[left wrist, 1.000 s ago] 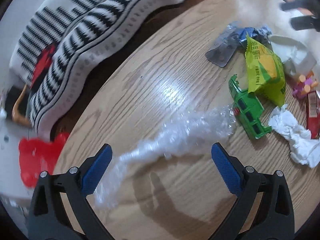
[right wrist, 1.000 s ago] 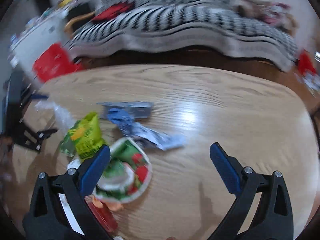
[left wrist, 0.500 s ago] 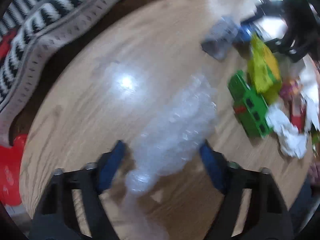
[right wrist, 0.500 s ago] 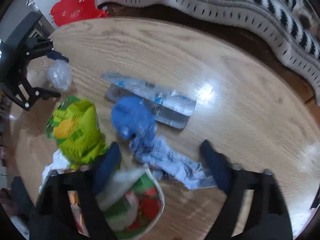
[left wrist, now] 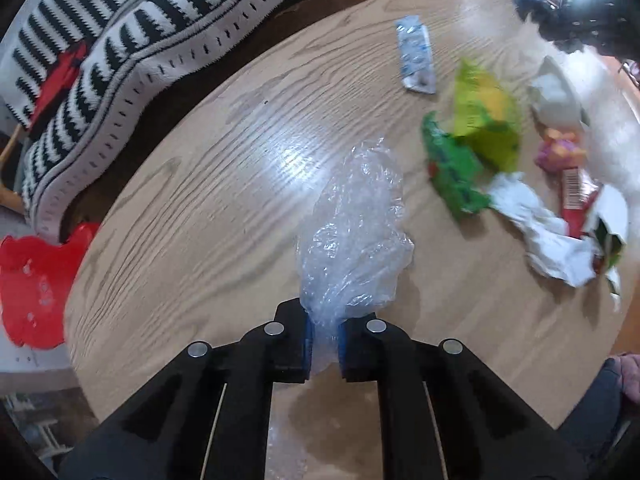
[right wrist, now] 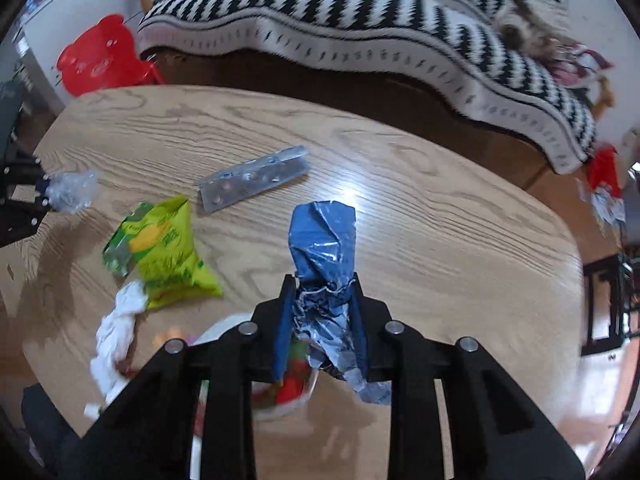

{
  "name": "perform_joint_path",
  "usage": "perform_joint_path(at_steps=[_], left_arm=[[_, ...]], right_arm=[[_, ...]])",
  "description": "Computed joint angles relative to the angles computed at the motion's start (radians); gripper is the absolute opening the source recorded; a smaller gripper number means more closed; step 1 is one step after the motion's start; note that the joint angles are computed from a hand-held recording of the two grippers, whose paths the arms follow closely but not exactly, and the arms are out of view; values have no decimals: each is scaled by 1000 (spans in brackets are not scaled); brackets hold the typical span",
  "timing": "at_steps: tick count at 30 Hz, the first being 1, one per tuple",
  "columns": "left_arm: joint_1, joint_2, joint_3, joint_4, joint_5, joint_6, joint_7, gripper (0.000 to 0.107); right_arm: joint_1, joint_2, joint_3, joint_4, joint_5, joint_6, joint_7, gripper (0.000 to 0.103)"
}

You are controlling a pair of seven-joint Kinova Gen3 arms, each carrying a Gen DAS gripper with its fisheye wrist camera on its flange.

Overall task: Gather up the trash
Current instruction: 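Carry both wrappers over the bin and open both grippers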

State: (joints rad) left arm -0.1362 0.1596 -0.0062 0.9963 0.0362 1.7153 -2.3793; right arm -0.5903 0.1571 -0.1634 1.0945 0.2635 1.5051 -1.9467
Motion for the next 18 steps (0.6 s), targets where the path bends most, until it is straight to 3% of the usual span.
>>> perform_joint_path(at_steps=[7, 10, 18], left_arm=[[26, -133, 4, -97, 13, 114, 70, 9], [59, -198, 18, -105, 17, 138, 149, 9], [226, -421, 140, 133, 86, 170, 290, 9]], right_arm=[[-25, -158, -55, -37, 99, 142, -116, 26], [-20, -252, -121, 16, 108, 153, -202, 26], [33, -504, -307, 288, -16, 176, -406, 26]])
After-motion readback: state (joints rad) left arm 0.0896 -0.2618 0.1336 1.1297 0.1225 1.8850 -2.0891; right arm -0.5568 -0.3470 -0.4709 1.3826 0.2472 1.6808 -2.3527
